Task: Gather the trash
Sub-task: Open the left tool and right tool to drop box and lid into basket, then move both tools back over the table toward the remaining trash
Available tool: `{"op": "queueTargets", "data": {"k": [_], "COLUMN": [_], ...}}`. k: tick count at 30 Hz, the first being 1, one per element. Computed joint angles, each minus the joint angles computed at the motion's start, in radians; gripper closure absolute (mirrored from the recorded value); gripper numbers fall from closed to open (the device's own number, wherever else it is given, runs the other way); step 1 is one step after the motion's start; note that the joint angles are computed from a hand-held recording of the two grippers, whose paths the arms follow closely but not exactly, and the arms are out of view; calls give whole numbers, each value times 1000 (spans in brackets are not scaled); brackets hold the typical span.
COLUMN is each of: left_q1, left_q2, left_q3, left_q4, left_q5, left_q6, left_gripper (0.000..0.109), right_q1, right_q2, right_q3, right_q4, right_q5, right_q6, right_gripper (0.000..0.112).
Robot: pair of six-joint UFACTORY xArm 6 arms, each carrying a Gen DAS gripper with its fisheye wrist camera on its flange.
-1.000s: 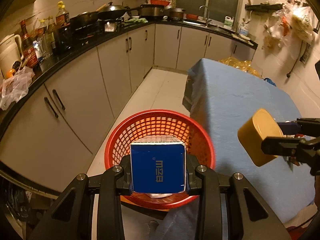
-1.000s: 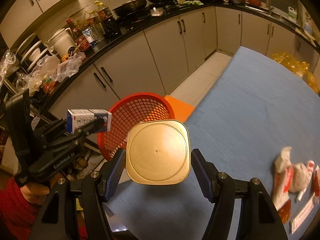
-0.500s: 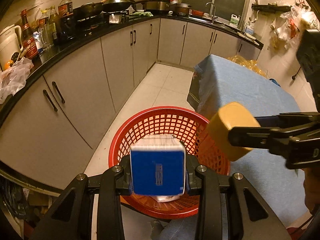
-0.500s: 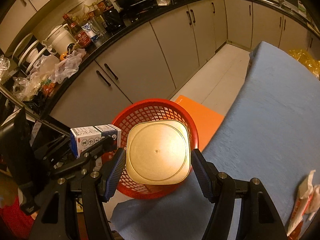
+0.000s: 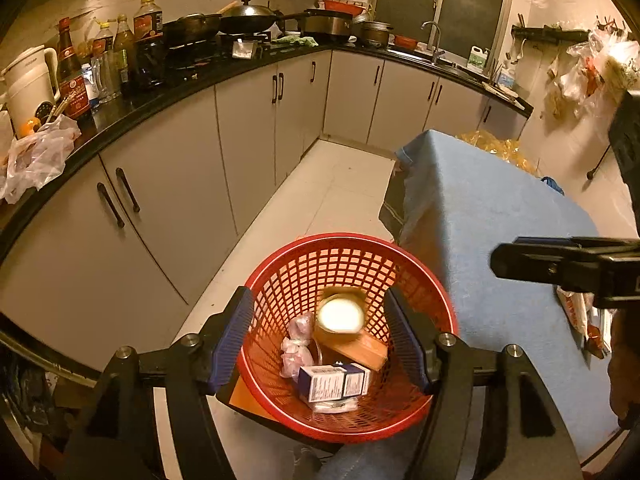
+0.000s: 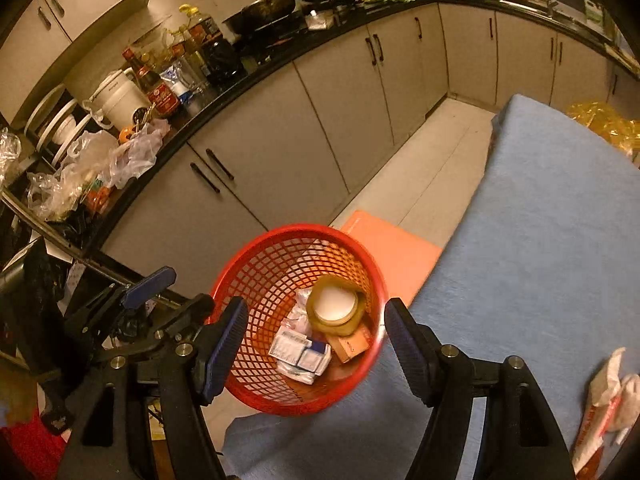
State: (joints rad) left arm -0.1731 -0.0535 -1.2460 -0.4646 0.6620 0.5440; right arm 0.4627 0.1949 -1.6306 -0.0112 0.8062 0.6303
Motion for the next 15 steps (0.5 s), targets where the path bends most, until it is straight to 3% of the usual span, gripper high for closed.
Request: {"op": "queueTargets", "data": {"k": [15], "left_q1": [-107], "left_q2": [-113], "left_q3": [98], "left_q4": [15], "left_q5": [28], "left_q6": [3], "left_gripper": [42], "right_q1": [27], "right_q2": [-322], "right_q3": [372], "right_q4": [-79], "right_q5": [-24], "right_q6": [175], "right_gripper": [37]}}
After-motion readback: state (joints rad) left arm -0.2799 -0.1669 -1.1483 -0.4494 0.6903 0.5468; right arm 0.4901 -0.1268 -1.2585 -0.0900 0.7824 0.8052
